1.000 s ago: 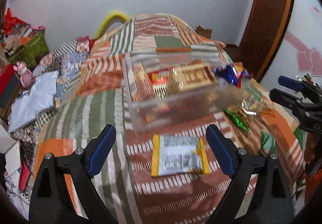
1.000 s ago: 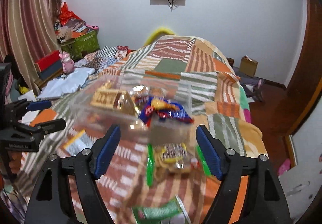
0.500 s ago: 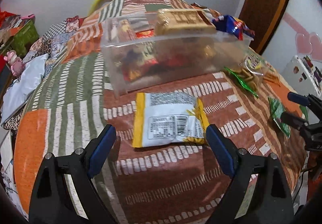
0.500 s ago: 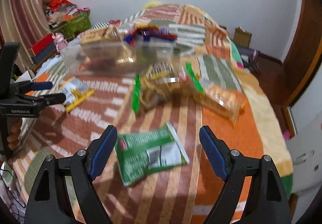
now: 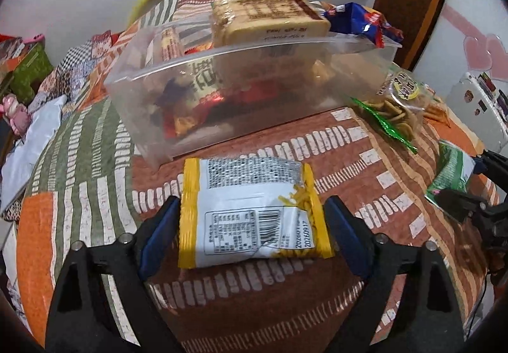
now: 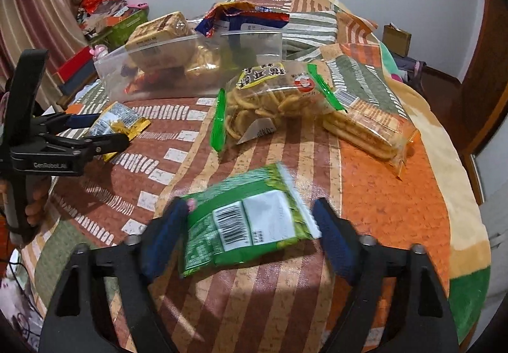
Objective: Organize snacks
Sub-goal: 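Grasp the yellow-white chip bag with the left tool while the right tool grasps the green pea bag, then drop the chip bag into the box with the left tool while the right drops the pea bag in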
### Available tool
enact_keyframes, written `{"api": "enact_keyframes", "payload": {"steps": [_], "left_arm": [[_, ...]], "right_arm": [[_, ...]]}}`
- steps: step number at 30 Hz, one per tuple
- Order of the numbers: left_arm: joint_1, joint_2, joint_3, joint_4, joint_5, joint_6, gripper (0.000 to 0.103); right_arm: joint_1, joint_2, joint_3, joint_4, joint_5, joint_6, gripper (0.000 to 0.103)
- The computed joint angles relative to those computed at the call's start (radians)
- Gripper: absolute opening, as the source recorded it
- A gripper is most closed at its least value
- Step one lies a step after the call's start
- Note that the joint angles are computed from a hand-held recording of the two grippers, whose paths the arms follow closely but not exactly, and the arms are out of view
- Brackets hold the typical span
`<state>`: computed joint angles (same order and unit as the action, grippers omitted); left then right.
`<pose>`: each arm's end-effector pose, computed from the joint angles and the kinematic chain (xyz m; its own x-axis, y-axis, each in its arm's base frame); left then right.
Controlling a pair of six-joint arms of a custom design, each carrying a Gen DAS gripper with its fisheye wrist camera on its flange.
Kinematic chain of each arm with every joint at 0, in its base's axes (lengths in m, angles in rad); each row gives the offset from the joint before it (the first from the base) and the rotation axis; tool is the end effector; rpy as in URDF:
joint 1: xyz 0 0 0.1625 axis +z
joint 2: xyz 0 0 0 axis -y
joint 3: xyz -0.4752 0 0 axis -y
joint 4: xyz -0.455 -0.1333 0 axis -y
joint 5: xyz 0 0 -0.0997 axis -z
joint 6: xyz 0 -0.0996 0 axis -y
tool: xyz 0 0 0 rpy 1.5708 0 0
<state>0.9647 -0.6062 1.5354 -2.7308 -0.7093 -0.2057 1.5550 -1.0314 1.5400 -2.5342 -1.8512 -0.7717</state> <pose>-0.2697 -0.7557 0.0284 -0.7341 0.0601 -0.6764 0.4133 0.8299 -0.3748 0.0935 -0.7747 0.3065 -0.6972 -0.5284 0.4845 -0.6585 0.7391 -0.1415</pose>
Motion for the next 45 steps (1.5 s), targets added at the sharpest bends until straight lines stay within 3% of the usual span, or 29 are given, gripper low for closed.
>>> {"api": "enact_keyframes", "payload": {"steps": [2, 3, 4, 5, 8, 27, 38, 45], "left_arm": [[-0.004, 0.003, 0.002, -0.018, 0.013, 0.021, 0.086], [-0.006, 0.003, 0.005, -0.027, 0.013, 0.030, 0.085], [-0.007, 0.003, 0.008, -0.035, 0.009, 0.038, 0.083], [-0.009, 0.002, 0.012, -0.041, 0.007, 0.044, 0.075], [-0.015, -0.002, 0.024, -0.061, 0.001, 0.067, 0.067], [-0.069, -0.062, 0.088, -0.266, 0.026, 0.150, 0.062], [-0.068, -0.063, 0.013, -0.357, 0.070, 0.222, 0.062], [-0.041, -0.033, -0.074, -0.331, 0.088, 0.227, 0.062]], "right_arm": [[-0.002, -0.003, 0.005, -0.006, 0.011, 0.003, 0.058], [-0.003, -0.005, 0.006, -0.006, 0.016, 0.005, 0.046], [-0.004, -0.008, 0.005, 0.005, 0.023, 0.011, 0.043], [-0.005, -0.006, 0.001, 0.011, 0.030, 0.017, 0.037], [-0.004, -0.008, 0.002, 0.003, 0.030, 0.020, 0.029], [0.034, -0.003, -0.031, -0.111, 0.112, -0.011, 0.026], [0.087, 0.049, -0.115, -0.155, 0.174, -0.049, 0.026], [0.113, 0.104, -0.179, -0.132, 0.203, -0.042, 0.027]]}}
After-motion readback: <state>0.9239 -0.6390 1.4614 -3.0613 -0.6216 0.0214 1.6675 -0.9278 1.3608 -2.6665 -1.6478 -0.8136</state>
